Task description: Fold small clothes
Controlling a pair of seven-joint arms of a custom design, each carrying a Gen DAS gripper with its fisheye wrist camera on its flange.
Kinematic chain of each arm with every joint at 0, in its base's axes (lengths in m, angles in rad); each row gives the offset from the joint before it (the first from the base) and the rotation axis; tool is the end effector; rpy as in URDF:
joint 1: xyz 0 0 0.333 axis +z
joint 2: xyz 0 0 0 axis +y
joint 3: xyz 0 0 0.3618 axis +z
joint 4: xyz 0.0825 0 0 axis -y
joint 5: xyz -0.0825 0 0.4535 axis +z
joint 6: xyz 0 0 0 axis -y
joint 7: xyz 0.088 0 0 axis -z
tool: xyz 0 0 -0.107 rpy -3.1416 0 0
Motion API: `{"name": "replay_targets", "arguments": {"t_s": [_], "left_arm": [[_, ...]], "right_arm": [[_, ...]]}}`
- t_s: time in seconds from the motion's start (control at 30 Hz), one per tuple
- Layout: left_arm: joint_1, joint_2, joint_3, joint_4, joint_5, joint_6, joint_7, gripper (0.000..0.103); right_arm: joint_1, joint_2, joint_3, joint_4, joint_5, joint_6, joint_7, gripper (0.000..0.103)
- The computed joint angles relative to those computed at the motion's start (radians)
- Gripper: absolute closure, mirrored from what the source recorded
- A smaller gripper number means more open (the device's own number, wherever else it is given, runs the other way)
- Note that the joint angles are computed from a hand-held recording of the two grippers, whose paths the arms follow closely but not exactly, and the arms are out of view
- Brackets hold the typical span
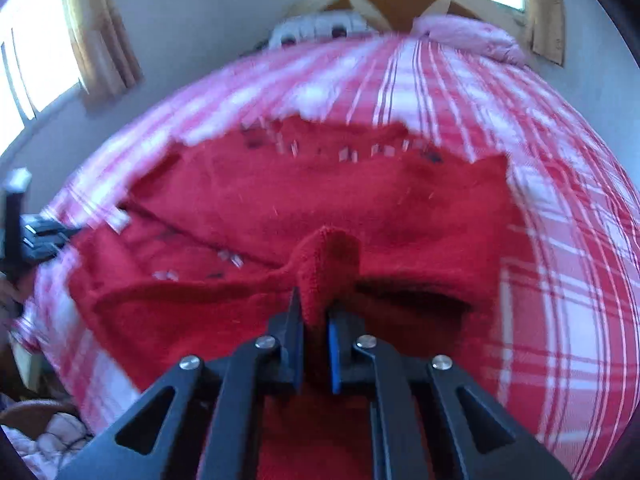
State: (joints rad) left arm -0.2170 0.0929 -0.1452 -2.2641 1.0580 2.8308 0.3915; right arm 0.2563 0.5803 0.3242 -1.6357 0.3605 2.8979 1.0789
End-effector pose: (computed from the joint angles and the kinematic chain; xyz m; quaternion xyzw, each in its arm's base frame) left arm 0.5485 -0.2548 0.3507 -0.6241 0.7085 -0.2020 0.2604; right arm 0.7145 0.3869 0.3683 -0.8286 0.4176 -0.0953 0.3605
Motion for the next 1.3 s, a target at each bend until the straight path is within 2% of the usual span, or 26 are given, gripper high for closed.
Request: {"name": "replay_targets", "arguments": {"t_s": [0.03,0.1,0.17,0.23,0.27,0.37,0.4,0.5,0.57,0.67,0.73,0.8,0.83,0.9,0.93,0.97,1.0,1.03,1.07,1.1,1.17,1.2,1.23,1.3], "left_arm": [[-0.008,0.004,0.004,0.009,0.068,-0.010,-0.026,0.094],[-0.015,0.013,0.002,0.027,0.137,-0.021,-0.035,0.094],[-0.003,0.036,-0.003,0.047,0.084,0.025,0.048,0.094],[-0.006,0.062,0.002,0.075,0.061,0.068,0.108,0.094],[-0.012,0.072,0.005,0.090,0.057,0.082,0.134,0.094],[-0.025,0.089,0.026,0.119,0.038,0.157,0.160,0.094],[-0.021,0.094,0.028,0.125,0.002,0.191,0.185,0.094],[0.016,0.109,-0.006,0.129,-0.173,0.288,0.320,0.094],[0.001,0.128,0.008,0.154,-0.228,0.310,0.324,0.094],[-0.034,0.171,0.029,0.207,-0.308,0.287,0.328,0.094],[-0.085,0.214,0.065,0.264,-0.341,0.222,0.313,0.094],[-0.068,0.256,0.028,0.308,-0.443,0.153,0.384,0.094],[-0.078,0.273,0.030,0.329,-0.473,0.110,0.399,0.094],[-0.141,0.272,0.100,0.328,-0.448,0.121,0.351,0.094],[-0.142,0.266,0.102,0.320,-0.465,0.123,0.355,0.094],[-0.144,0.259,0.104,0.313,-0.481,0.123,0.354,0.094],[-0.166,0.248,0.131,0.305,-0.471,0.120,0.320,0.094],[-0.208,0.234,0.179,0.295,-0.428,0.114,0.251,0.094],[-0.228,0.222,0.203,0.286,-0.383,0.113,0.196,0.094],[-0.215,0.214,0.191,0.277,-0.374,0.122,0.185,0.093],[-0.129,0.213,0.095,0.260,-0.488,0.137,0.302,0.076],[-0.119,0.223,0.080,0.268,-0.519,0.126,0.337,0.058],[-0.141,0.235,0.099,0.284,-0.494,0.103,0.316,0.051],[-0.191,0.253,0.143,0.318,-0.447,0.048,0.265,0.051]], "right_arm": [[-0.040,-0.033,0.039,-0.050,0.043,0.067,-0.023,0.091],[-0.087,-0.066,0.075,-0.103,0.092,0.147,-0.020,0.091],[-0.101,-0.082,0.072,-0.132,0.100,0.199,0.016,0.091],[-0.103,-0.079,0.060,-0.134,0.090,0.193,0.069,0.091],[-0.118,-0.070,0.072,-0.132,0.093,0.182,0.087,0.091],[-0.104,-0.058,0.058,-0.127,0.064,0.169,0.126,0.091],[-0.086,-0.057,0.043,-0.125,0.048,0.172,0.142,0.091],[-0.085,-0.055,0.048,-0.121,0.020,0.174,0.162,0.090],[-0.088,-0.057,0.050,-0.122,0.004,0.176,0.170,0.090],[-0.084,-0.047,0.044,-0.113,-0.014,0.169,0.190,0.090],[-0.096,-0.041,0.058,-0.114,-0.014,0.170,0.194,0.090],[-0.107,-0.036,0.071,-0.113,-0.015,0.169,0.194,0.089],[-0.113,-0.033,0.077,-0.110,-0.016,0.168,0.192,0.088],[-0.128,-0.032,0.095,-0.111,-0.014,0.159,0.182,0.087],[-0.138,-0.031,0.108,-0.112,-0.011,0.158,0.173,0.087],[-0.147,-0.031,0.118,-0.113,-0.007,0.156,0.163,0.082],[-0.153,-0.030,0.125,-0.113,-0.002,0.155,0.157,0.067],[-0.160,-0.028,0.134,-0.113,0.006,0.154,0.150,0.058],[-0.168,-0.025,0.144,-0.113,0.015,0.159,0.144,0.042],[-0.176,-0.023,0.155,-0.116,0.023,0.171,0.136,0.035],[-0.193,-0.016,0.176,-0.116,0.031,0.181,0.125,0.035],[-0.202,-0.011,0.187,-0.115,0.033,0.182,0.119,0.035],[-0.202,-0.009,0.189,-0.114,0.032,0.184,0.117,0.035],[-0.200,-0.007,0.190,-0.113,0.031,0.185,0.117,0.035]]}}
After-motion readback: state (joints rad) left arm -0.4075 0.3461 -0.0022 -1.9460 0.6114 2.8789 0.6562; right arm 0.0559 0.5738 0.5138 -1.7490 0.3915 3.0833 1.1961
